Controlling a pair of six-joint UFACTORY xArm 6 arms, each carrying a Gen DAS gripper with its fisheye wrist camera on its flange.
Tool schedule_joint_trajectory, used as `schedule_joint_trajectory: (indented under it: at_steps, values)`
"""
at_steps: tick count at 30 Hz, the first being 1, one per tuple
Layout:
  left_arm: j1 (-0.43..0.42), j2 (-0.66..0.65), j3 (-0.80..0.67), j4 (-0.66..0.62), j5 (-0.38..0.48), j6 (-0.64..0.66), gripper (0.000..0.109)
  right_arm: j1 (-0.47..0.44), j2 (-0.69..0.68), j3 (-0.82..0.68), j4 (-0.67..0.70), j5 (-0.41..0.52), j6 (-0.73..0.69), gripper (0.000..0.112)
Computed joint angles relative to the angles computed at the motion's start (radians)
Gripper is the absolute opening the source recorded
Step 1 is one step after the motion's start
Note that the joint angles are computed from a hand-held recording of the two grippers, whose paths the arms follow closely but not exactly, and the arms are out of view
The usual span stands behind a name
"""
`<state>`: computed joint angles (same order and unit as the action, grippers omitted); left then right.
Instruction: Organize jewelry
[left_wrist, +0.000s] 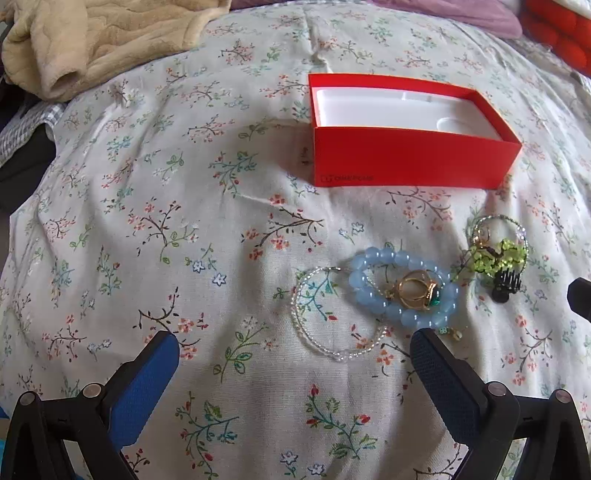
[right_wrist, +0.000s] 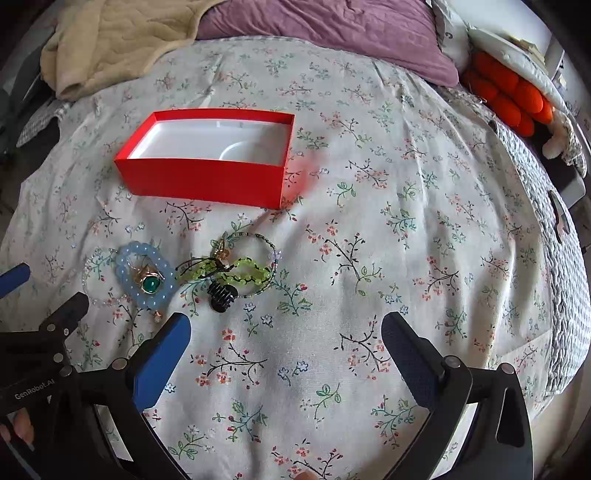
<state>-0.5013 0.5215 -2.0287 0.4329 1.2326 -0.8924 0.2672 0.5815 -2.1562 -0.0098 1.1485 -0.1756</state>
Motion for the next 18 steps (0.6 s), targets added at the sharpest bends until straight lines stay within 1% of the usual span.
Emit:
schedule_joint_trajectory:
  at_steps: [18]
  values:
    - [0.006, -0.004, 0.005, 0.004, -0.004, -0.007, 0.103, 0.006, -0.003, 0.006, -0.006, -0.001, -0.005, 0.103]
